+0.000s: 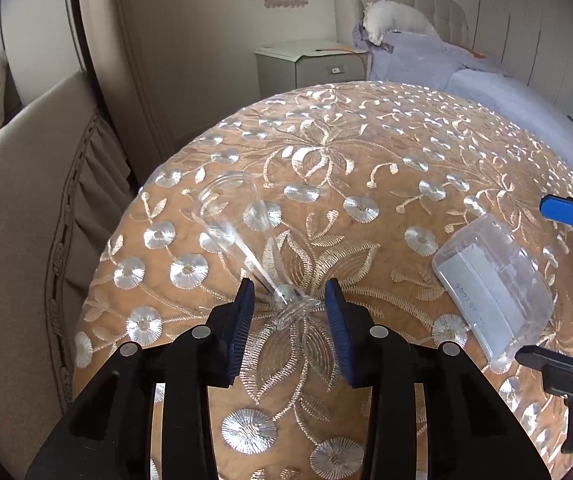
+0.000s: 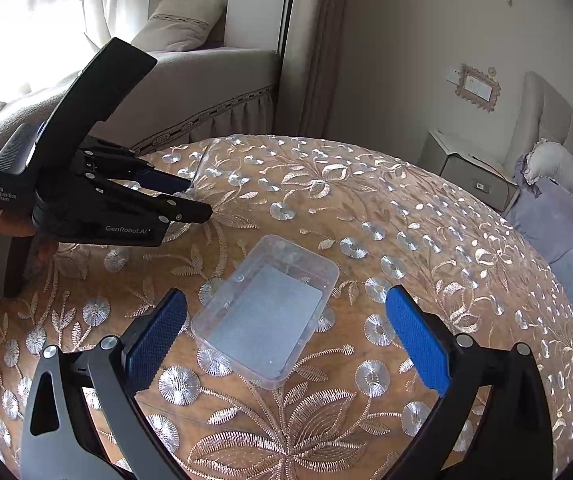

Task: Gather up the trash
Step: 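Grasp the clear cup with the left tool while the right grasps the clear plastic box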

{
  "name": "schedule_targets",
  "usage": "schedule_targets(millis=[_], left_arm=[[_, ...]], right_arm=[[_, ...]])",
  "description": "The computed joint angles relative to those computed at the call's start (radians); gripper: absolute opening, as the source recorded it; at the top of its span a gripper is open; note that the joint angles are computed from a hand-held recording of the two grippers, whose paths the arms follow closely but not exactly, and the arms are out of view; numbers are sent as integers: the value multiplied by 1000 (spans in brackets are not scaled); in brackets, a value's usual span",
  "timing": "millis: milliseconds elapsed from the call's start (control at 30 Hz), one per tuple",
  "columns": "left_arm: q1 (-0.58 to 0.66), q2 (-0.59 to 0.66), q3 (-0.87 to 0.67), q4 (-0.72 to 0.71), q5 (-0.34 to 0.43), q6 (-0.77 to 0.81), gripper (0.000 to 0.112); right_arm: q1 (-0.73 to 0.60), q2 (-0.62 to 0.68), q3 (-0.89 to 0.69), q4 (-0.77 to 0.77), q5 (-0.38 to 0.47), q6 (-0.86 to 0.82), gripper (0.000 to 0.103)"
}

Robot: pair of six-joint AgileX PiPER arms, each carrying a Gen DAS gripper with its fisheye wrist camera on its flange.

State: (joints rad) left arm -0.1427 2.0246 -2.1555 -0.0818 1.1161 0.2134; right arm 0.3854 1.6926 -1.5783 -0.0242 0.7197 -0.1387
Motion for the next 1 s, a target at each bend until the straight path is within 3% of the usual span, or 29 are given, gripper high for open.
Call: schedule_targets(millis=[133,333,433,533,667,733,800,1000], left_arm=[[-31,-20,29,87,-35,-123,23],[-30,-101,131,123,-99,-259,22],[-76,-153,199,239,-130,-325,22],[-88,-199,250,247,-161,-351,22],[-105,-255,307,259,-192,-375,22],[-119,-279,333,284,-203,-393,22],[-123,-305,360,280,-217,-408,22],[-185,-417,450,345,-232,-482,22]], right_arm=[[-10,1,-3,26,11,-14,100],[-7,4,-8,3,19,13,100],[2,16,-21,-11,33,26,100],[19,40,-47,-43,66,53,98],[28,78,-94,-51,114,73,90],[21,97,-118,-20,141,60,75],[-2,94,-118,51,141,25,69],[-19,-40,-16,51,93,-1,65]])
